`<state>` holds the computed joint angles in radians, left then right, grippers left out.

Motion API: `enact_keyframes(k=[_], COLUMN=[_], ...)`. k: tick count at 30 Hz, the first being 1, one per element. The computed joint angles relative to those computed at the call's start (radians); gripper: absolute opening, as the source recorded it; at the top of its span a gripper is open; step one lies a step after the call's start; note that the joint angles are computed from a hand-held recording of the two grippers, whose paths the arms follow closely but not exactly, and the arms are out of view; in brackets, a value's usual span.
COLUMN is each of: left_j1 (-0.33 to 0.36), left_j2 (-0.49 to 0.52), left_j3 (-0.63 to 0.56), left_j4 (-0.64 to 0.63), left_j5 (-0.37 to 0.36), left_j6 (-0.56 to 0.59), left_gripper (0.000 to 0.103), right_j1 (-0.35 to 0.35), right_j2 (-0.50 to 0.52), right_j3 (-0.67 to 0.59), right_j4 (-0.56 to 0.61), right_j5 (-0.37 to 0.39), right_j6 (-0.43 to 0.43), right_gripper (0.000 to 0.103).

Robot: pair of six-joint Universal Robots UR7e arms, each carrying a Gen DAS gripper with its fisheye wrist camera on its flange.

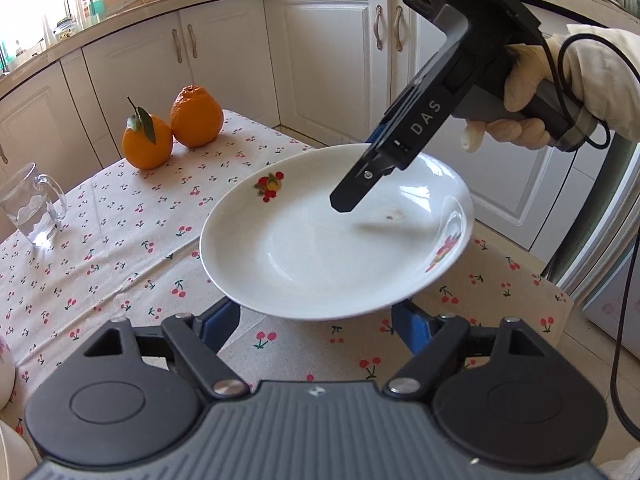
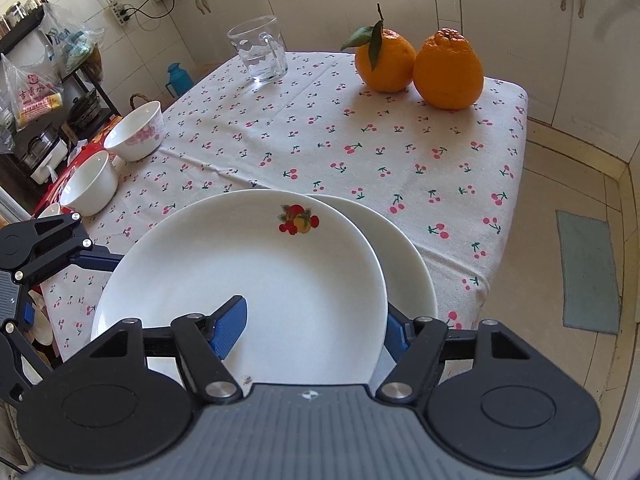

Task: Organize plates and bowls
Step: 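Lower the held plate onto the stacked plates and open the right gripper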

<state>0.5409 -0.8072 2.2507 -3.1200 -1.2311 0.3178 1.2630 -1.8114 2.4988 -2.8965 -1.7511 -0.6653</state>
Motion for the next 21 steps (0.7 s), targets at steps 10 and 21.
enact_keyframes(k=[10, 21], left_j1=[0.021, 0.032], left_j2=[0.017, 0.025], left_j3=[-0.019, -0.026], left_j4=[0.000, -0.012], left_j5=[-0.025, -0.054], left_j6=[0.023, 0.031], left_gripper=[0.083, 0.085], right_j1=[-0.008, -0.003], right_j2=[-0.043, -0.102], right_j3=[0.026, 0.056], right_j4=[0.002, 0.005], right_j5=[-0.021, -0.044], right_j6=[0.009, 0.021], right_gripper=[0.075, 0.077])
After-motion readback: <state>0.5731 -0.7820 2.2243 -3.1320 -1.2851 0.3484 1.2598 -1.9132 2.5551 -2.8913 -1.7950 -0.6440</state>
